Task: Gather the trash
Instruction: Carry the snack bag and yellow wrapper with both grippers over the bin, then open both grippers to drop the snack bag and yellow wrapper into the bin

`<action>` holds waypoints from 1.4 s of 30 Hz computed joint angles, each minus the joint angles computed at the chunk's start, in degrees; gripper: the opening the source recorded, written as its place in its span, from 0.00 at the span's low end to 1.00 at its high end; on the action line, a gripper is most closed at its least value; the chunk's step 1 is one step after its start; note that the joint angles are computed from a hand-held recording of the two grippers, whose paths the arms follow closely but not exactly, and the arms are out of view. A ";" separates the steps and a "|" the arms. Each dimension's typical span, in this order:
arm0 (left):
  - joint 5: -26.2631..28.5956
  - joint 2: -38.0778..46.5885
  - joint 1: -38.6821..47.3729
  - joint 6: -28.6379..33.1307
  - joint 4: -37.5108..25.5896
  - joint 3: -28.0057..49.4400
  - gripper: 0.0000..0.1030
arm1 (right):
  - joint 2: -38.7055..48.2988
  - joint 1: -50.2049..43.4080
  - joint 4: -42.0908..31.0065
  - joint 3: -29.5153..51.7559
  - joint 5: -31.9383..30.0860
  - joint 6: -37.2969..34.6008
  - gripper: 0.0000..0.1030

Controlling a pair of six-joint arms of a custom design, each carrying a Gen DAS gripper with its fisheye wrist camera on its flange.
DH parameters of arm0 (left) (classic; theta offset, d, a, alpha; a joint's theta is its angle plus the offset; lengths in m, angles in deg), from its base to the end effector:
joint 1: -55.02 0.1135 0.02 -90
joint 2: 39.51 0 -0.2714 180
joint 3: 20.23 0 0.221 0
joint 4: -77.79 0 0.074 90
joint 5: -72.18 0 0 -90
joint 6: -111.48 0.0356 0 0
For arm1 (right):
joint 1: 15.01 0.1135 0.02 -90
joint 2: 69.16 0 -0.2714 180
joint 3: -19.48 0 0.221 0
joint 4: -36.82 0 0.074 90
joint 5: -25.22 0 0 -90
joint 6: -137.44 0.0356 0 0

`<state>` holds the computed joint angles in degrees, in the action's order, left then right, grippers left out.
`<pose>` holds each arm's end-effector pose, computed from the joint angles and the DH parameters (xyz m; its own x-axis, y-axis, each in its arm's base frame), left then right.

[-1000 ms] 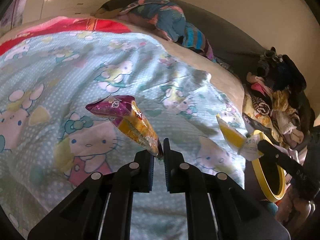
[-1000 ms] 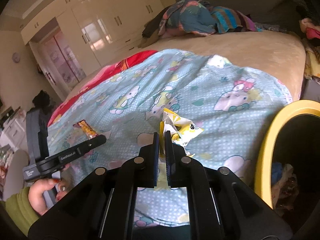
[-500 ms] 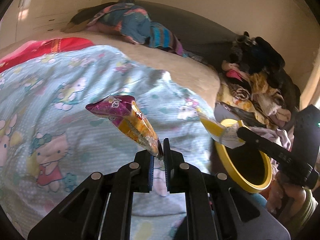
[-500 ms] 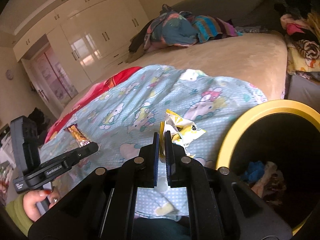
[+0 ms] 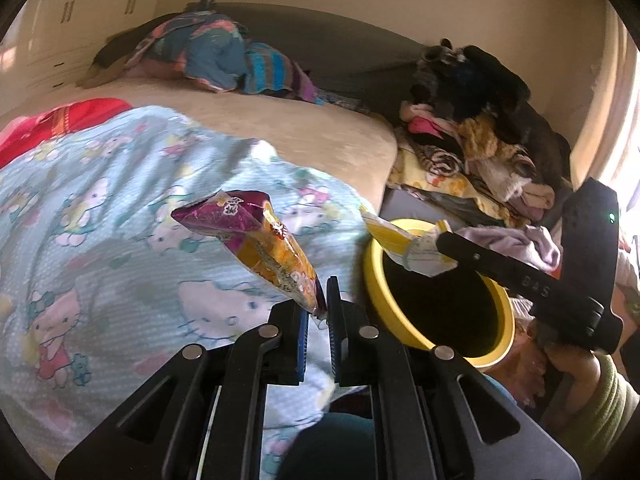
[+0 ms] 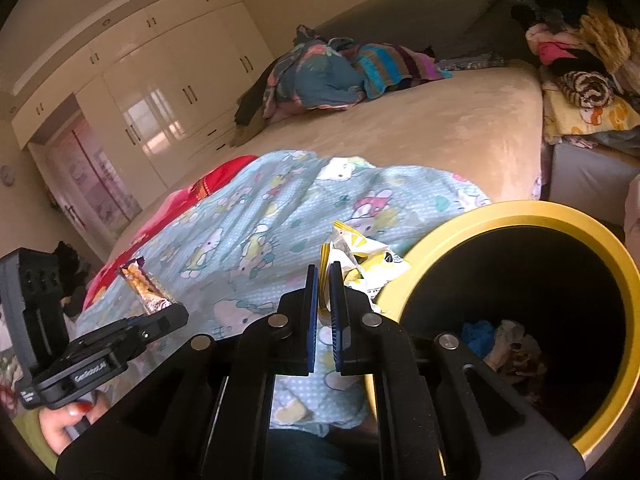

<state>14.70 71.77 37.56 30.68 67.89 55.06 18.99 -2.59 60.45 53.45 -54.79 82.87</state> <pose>0.3469 -0.1292 0.1618 -0.5786 0.3233 -0.7488 0.7116 0.6487 -0.2697 0.2303 0.0444 0.1501 -0.4427 0.4871 -0.7528 0.2341 0.8732 0.4274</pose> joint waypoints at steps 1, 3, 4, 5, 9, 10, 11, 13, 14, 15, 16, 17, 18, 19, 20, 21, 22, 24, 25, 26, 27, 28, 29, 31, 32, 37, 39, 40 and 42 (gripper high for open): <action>-0.15 -0.18 -0.56 0.08 0.10 -0.24 0.08 | -0.56 -0.32 0.11 -0.61 -0.02 0.11 0.03; -0.28 -0.41 -1.63 0.42 0.22 -0.65 0.08 | -1.48 -1.19 0.13 -1.55 -0.24 0.34 0.03; -0.38 -0.58 -2.20 0.60 0.22 -0.90 0.08 | -1.94 -1.70 0.07 -2.01 -0.35 0.41 0.03; -0.43 -0.65 -2.56 0.69 0.23 -1.03 0.08 | -2.36 -2.02 0.04 -2.40 -0.38 0.46 0.03; -0.37 -0.67 -4.02 1.34 -0.04 -1.13 0.08 | -4.36 -3.85 0.57 -4.75 -0.81 0.65 0.03; -0.33 -0.70 -4.54 1.48 -0.20 -1.13 0.08 | -4.91 -4.31 0.51 -5.20 -0.89 0.66 0.03; -0.38 -0.77 -5.00 1.47 -0.25 -1.16 0.08 | -5.51 -4.60 0.27 -5.54 -0.83 0.70 0.03; -0.63 -0.80 -6.21 1.63 -0.38 -1.17 0.08 | -6.68 -5.89 0.40 -6.66 -1.29 0.78 0.03; -0.84 -0.79 -6.82 1.49 -0.33 -1.14 0.08 | -7.09 -6.47 0.39 -7.09 -1.38 0.84 0.03; -0.91 -0.72 -7.52 1.50 -0.47 -1.02 0.08 | -7.04 -7.13 0.70 -7.34 -1.68 0.79 0.03; -0.97 -0.44 -7.88 1.53 -0.57 -0.69 0.08 | -7.46 -7.79 0.80 -7.86 -1.90 0.85 0.03; -1.02 -0.38 -8.54 1.65 -0.59 -0.67 0.08 | -7.84 -8.16 0.73 -8.17 -1.97 0.89 0.03; -1.20 -0.33 -9.21 1.72 -0.60 -0.63 0.08 | -8.37 -9.04 0.78 -8.72 -2.37 0.80 0.03; -1.41 -0.39 -9.79 1.71 -0.56 -0.70 0.08 | -8.88 -9.93 0.74 -9.16 -2.90 0.68 0.03; -1.63 -0.36 -10.56 1.86 -0.57 -0.72 0.08 | -9.45 -10.86 0.82 -9.80 -3.38 0.65 0.03; -1.82 -0.22 -11.21 1.99 -0.65 -0.63 0.08 | -10.02 -11.57 0.61 -10.15 -3.76 0.61 0.03; -2.10 -0.11 -11.84 1.92 -0.82 -0.37 0.08 | -10.46 -12.44 0.67 -10.67 -4.23 0.56 0.03; -2.52 0.46 -13.26 2.17 -1.22 0.22 0.08 | -11.35 -13.99 0.55 -11.59 -5.04 0.53 0.03; -2.82 0.50 -13.86 2.08 -1.02 0.05 0.08 | -11.79 -14.98 0.63 -12.16 -5.56 0.49 0.03; -3.17 0.73 -14.61 2.19 -1.03 0.19 0.08 | -12.24 -15.61 0.53 -12.55 -5.95 0.51 0.03; -3.44 0.96 -15.29 2.24 -1.07 0.35 0.08 | -12.69 -16.92 0.58 -13.21 -6.74 0.42 0.03; -3.57 1.36 -15.87 2.31 -1.28 0.75 0.08 | -12.80 -17.81 0.74 -13.58 -7.31 0.27 0.03; -3.86 1.71 -16.61 2.41 -1.36 0.97 0.08 | -12.91 -18.84 1.03 -14.07 -8.06 0.10 0.03; -4.28 2.57 -17.84 2.57 -1.77 1.71 0.08 | -13.00 -21.08 1.61 -15.02 -9.58 -0.21 0.03; -4.42 2.97 -18.28 2.60 -1.94 2.05 0.08 | -12.95 -21.96 1.92 -15.33 -10.28 -0.37 0.03; -5.26 5.33 -21.11 2.85 -3.20 3.78 0.09 | -10.87 -28.22 3.77 -16.47 -15.29 -1.99 0.03; -5.65 6.21 -22.05 2.89 -3.46 4.26 0.09 | -9.75 -30.44 4.30 -16.75 -16.91 -2.54 0.03; -5.73 6.72 -22.39 2.98 -3.93 4.86 0.09 | -8.97 -31.57 4.79 -17.01 -17.53 -2.74 0.03; -6.20 7.92 -23.34 3.15 -4.47 5.72 0.09 | -7.14 -33.68 6.66 -17.73 -19.26 -3.07 0.03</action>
